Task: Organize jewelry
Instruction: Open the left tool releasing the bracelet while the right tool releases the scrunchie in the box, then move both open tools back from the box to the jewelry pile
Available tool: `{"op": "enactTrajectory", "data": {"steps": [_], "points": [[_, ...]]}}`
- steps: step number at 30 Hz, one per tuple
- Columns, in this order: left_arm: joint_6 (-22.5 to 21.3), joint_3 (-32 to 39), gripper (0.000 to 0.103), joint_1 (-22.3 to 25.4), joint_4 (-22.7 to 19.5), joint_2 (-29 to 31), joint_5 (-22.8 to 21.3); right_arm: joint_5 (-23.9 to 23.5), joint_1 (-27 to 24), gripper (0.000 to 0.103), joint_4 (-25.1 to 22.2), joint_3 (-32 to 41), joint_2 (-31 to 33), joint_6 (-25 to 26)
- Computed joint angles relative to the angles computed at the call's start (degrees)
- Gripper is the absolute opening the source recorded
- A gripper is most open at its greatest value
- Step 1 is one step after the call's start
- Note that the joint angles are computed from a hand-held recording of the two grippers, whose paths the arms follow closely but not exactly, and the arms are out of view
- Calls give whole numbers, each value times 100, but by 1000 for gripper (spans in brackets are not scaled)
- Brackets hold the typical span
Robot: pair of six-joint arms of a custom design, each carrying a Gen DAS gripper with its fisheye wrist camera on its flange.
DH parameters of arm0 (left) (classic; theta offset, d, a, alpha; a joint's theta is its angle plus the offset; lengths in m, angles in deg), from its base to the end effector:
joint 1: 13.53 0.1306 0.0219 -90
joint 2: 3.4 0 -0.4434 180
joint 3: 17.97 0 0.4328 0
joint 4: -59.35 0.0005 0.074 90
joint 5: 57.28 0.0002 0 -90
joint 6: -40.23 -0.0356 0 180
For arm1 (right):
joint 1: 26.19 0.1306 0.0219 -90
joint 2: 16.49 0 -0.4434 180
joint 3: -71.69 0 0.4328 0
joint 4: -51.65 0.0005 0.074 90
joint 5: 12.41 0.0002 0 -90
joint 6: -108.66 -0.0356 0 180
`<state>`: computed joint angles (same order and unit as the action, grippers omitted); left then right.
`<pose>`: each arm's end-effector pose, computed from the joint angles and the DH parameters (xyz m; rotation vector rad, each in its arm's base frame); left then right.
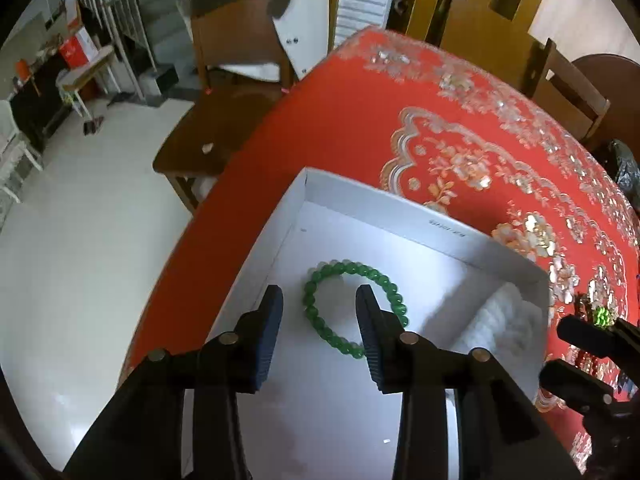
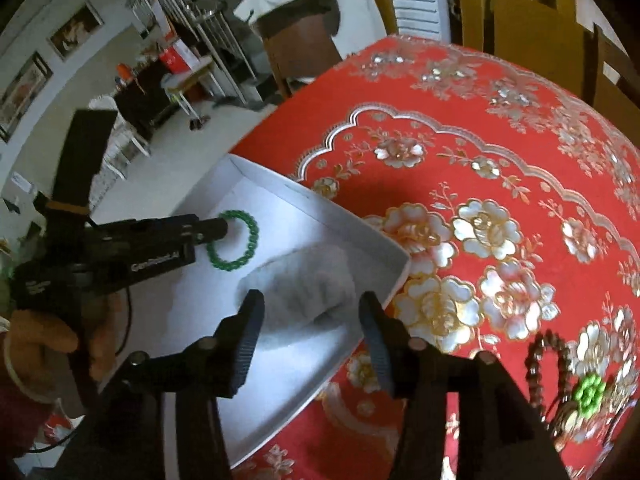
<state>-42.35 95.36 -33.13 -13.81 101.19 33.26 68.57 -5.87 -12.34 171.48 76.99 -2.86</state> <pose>0.5730 -0.2049 0.5265 0.2899 2.6898 -0.1559 0.5020 0.1913 0.5284 -0.0326 2.6318 0.4661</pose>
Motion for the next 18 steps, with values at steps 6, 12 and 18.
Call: {"op": "enactTrajectory", "data": {"steps": [6, 12, 18], "points": [[17, -84, 52, -185, 144, -341, -555, 166, 16, 60, 202, -327, -523, -128], [222, -140, 51, -394, 73, -605, -563, 562, 27, 64, 127, -613, -1057, -242], [172, -225, 51, -643, 90, -755, -675, 849, -54, 64, -96, -882, -1464, -348]]}}
